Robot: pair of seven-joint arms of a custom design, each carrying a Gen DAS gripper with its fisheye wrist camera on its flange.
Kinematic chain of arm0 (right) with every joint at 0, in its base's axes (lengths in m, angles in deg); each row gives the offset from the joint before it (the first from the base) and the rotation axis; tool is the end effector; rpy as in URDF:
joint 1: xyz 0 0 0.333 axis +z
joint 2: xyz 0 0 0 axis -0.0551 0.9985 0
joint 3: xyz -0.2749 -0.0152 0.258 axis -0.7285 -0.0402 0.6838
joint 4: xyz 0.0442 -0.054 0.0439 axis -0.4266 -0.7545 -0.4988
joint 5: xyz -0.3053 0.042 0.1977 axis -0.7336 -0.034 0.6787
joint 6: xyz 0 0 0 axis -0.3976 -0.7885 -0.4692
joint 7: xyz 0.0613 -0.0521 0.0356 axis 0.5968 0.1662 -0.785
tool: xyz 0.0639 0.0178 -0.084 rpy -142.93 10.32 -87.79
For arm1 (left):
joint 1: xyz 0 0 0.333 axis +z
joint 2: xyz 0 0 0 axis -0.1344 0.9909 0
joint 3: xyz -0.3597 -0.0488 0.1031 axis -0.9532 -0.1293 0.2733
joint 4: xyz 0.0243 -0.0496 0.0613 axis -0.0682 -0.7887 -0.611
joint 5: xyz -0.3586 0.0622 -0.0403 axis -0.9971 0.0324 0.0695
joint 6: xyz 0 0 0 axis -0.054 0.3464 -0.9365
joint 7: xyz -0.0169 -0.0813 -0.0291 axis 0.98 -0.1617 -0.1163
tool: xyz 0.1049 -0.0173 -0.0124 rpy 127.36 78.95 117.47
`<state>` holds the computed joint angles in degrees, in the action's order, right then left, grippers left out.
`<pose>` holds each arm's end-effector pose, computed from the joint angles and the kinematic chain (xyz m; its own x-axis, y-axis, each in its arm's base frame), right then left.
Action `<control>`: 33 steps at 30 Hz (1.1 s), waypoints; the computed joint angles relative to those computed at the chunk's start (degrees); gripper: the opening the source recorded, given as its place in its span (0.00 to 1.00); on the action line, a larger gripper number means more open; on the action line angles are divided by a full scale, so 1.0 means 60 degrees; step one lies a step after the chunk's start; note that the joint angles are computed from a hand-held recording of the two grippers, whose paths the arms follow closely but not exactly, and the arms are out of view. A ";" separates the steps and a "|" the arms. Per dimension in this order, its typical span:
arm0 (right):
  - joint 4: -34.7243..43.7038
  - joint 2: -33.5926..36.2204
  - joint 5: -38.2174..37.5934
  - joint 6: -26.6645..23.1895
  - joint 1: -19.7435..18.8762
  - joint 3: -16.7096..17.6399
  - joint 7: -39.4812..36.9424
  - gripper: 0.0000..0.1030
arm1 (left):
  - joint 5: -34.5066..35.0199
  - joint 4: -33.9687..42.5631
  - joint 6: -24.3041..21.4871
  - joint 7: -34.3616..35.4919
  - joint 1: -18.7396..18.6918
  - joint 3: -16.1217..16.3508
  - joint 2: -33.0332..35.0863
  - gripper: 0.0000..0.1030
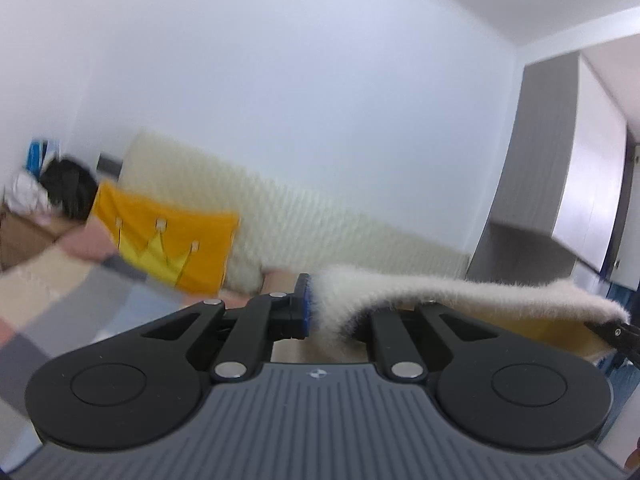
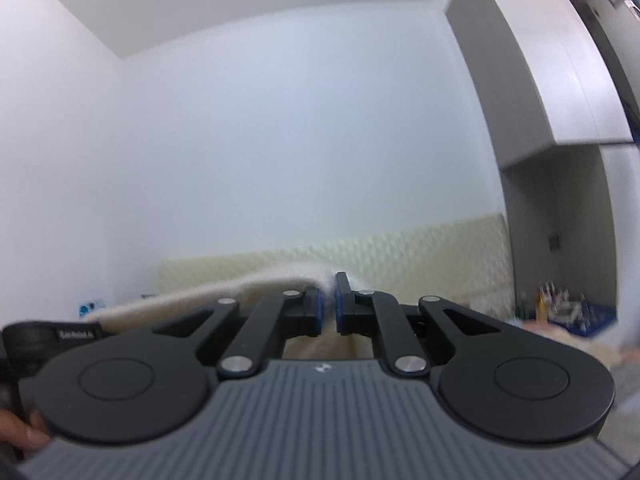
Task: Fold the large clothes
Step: 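Raise the held sweater high and swing it down onto the bed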
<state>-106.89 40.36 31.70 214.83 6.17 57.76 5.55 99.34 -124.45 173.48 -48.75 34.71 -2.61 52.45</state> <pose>0.4690 0.1469 0.8250 0.2133 -0.9713 -0.1050 0.1268 0.1341 -0.9828 0.4482 -0.1507 0.8320 0.0462 -0.9494 0.3107 -0.0156 -0.3116 -0.9501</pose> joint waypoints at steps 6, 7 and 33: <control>0.1901 -0.0389 0.0229 -0.1501 -0.3550 0.2976 0.0401 0.09 | -0.0080 0.2173 -0.1601 0.0672 -0.1635 0.1294 0.0203 0.10; 0.2174 -0.0424 -0.0007 -0.1670 -0.4320 0.3599 0.0676 0.09 | 0.0047 0.2680 -0.1974 0.0829 -0.1775 0.1364 0.0283 0.10; 0.8286 0.4803 -0.7760 -0.6624 -0.0644 0.1081 0.7991 0.09 | -0.2858 0.4738 -0.4868 0.5820 -0.6232 0.6239 0.3361 0.10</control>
